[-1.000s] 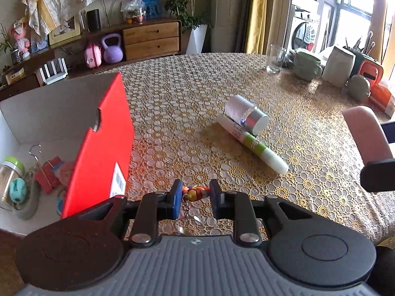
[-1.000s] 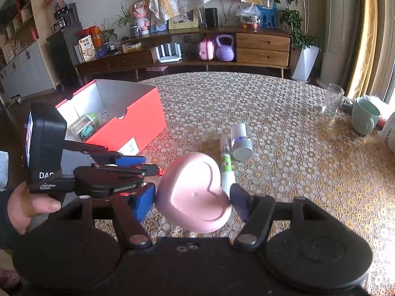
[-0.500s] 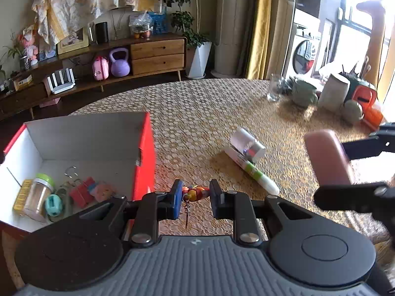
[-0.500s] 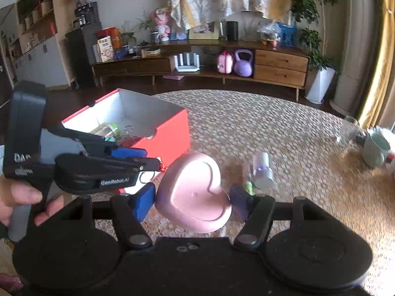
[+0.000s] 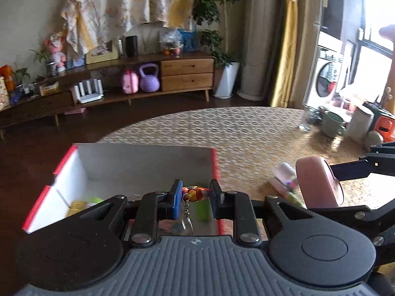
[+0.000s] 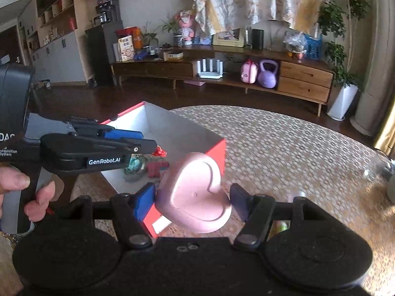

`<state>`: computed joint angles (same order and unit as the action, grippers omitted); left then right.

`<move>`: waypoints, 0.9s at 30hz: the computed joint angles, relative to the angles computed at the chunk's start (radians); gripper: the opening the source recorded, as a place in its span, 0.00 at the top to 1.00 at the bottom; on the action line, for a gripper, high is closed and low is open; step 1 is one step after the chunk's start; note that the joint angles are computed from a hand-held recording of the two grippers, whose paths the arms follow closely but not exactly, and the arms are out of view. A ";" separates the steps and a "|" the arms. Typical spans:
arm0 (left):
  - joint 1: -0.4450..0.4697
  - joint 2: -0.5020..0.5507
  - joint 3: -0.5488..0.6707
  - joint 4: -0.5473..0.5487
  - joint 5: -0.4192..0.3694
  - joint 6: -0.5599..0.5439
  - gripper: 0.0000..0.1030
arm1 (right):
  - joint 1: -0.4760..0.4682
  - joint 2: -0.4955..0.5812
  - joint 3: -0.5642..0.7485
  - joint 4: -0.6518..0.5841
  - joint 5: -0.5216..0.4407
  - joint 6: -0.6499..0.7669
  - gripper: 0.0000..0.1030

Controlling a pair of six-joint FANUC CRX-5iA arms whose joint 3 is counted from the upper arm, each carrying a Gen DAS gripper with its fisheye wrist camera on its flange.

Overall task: Organize rigid objects
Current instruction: 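Carry the heart box and dragon keychain over the shoebox with both tools, then open both tools to drop the heart box and keychain into the shoebox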

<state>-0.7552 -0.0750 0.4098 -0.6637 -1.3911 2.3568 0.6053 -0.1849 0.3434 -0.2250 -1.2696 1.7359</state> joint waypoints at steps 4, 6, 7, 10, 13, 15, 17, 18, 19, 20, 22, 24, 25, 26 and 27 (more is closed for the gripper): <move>0.034 -0.028 -0.026 0.004 -0.011 -0.018 0.78 | 0.047 0.038 0.016 0.024 0.004 -0.001 0.36; 0.053 -0.040 -0.041 0.007 -0.016 -0.023 0.78 | 0.071 0.056 0.024 0.044 0.011 -0.005 0.36; 0.063 -0.045 -0.049 0.007 -0.020 -0.026 0.78 | 0.083 0.065 0.027 0.056 0.018 -0.011 0.36; 0.089 -0.065 -0.076 0.012 -0.024 -0.032 0.78 | 0.107 0.097 0.045 0.073 0.024 -0.030 0.36; 0.126 -0.086 -0.108 0.028 -0.023 -0.032 0.78 | 0.133 0.120 0.043 0.098 0.034 -0.045 0.36; 0.153 -0.101 -0.131 0.042 -0.017 -0.032 0.78 | 0.142 0.143 0.050 0.100 0.029 -0.039 0.36; 0.179 -0.117 -0.156 0.060 -0.003 -0.034 0.78 | 0.158 0.159 0.043 0.115 0.036 -0.023 0.36; 0.195 -0.122 -0.167 0.072 0.003 -0.037 0.78 | 0.168 0.169 0.040 0.128 0.037 -0.021 0.36; 0.211 -0.128 -0.176 0.084 0.009 -0.040 0.78 | 0.175 0.179 0.040 0.137 0.038 -0.024 0.36; 0.228 -0.131 -0.186 0.097 0.018 -0.044 0.78 | 0.180 0.190 0.042 0.142 0.037 -0.029 0.36; 0.274 -0.144 -0.213 0.144 0.050 -0.058 0.78 | 0.195 0.204 0.036 0.162 0.042 -0.038 0.46; 0.304 -0.147 -0.227 0.172 0.069 -0.067 0.78 | 0.206 0.231 0.053 0.167 0.024 -0.034 0.56; 0.314 -0.145 -0.231 0.179 0.076 -0.071 0.78 | 0.211 0.242 0.056 0.170 0.018 -0.033 0.56; 0.326 -0.140 -0.234 0.188 0.081 -0.079 0.78 | 0.219 0.248 0.052 0.182 0.016 -0.030 0.56; 0.340 -0.138 -0.240 0.202 0.088 -0.087 0.78 | 0.226 0.252 0.045 0.196 0.018 -0.026 0.56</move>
<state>-0.4154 -0.2131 0.1699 -0.4617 -1.3027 2.2695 0.8316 0.0670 0.3882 -0.0289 -1.2517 1.7102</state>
